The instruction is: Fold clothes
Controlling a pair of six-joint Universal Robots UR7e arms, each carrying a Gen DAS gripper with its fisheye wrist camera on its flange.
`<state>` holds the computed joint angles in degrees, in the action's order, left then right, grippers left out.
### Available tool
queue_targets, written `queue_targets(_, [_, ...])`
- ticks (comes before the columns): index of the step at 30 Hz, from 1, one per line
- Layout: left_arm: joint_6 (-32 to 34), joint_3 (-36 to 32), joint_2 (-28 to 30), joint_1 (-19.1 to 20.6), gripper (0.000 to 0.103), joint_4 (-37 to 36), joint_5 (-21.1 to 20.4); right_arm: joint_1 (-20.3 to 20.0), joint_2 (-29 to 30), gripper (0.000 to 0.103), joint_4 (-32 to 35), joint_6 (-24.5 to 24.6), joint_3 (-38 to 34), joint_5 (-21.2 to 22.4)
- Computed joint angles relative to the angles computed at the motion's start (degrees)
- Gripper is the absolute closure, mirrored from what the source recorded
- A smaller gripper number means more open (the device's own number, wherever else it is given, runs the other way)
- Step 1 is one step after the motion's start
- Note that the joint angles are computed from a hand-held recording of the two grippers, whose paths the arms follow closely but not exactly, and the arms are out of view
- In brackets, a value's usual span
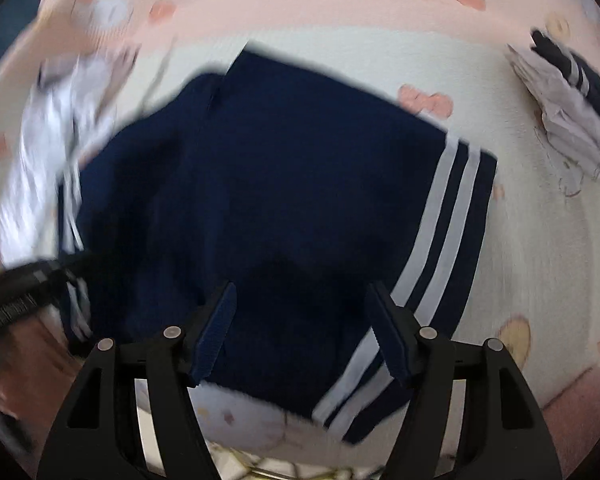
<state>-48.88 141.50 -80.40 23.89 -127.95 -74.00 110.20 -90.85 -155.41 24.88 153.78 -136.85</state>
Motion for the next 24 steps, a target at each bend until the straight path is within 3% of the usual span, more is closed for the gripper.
queue_targets(5, [1.73,0.51,-0.12,-2.35,0.077,1.85,0.24,0.87,0.08,0.036,1.76,1.64,1.97,-3.01])
queue_targets(8, [2.89,1.3,-1.54,-4.5,0.076,1.6,0.33,3.76,-3.92,0.035,11.92,8.39,1.53,-6.81])
queue_targets(10, [4.21,2.41,-2.99,-6.12,0.065,0.72,0.06,5.95,-6.83,0.035,15.93,10.2,1.96,-7.56])
queue_targets(11, [4.81,2.68,-3.02,-6.99,0.055,0.82,0.13,7.18,-8.15,0.034,17.29,10.06,2.29,-7.34])
queue_targets(14, [5.98,2.73,-1.13,-9.43,0.054,1.76,1.68,7.95,-8.6,0.034,17.72,7.72,2.33,-6.44])
queue_targets(17, [5.84,2.06,5.66,-11.42,0.054,-0.45,3.39,9.35,-3.3,0.034,16.43,7.54,1.36,-9.74])
queue_targets(19, [6.04,2.07,7.36,-11.72,0.057,-0.6,4.01,8.45,-0.69,0.034,14.06,6.07,1.4,-10.31])
queue_targets(21, [5.56,2.31,7.74,-11.98,0.071,-0.92,5.09,6.7,-0.95,0.035,10.6,3.94,2.23,-9.21])
queue_targets(23, [5.15,2.72,6.7,-11.22,0.081,-2.42,4.89,5.03,-3.67,0.056,7.29,1.4,3.16,-6.33])
queue_targets(24, [4.92,2.95,6.05,-10.99,0.088,-3.14,4.87,4.71,-4.74,0.058,7.03,1.03,3.37,-5.8])
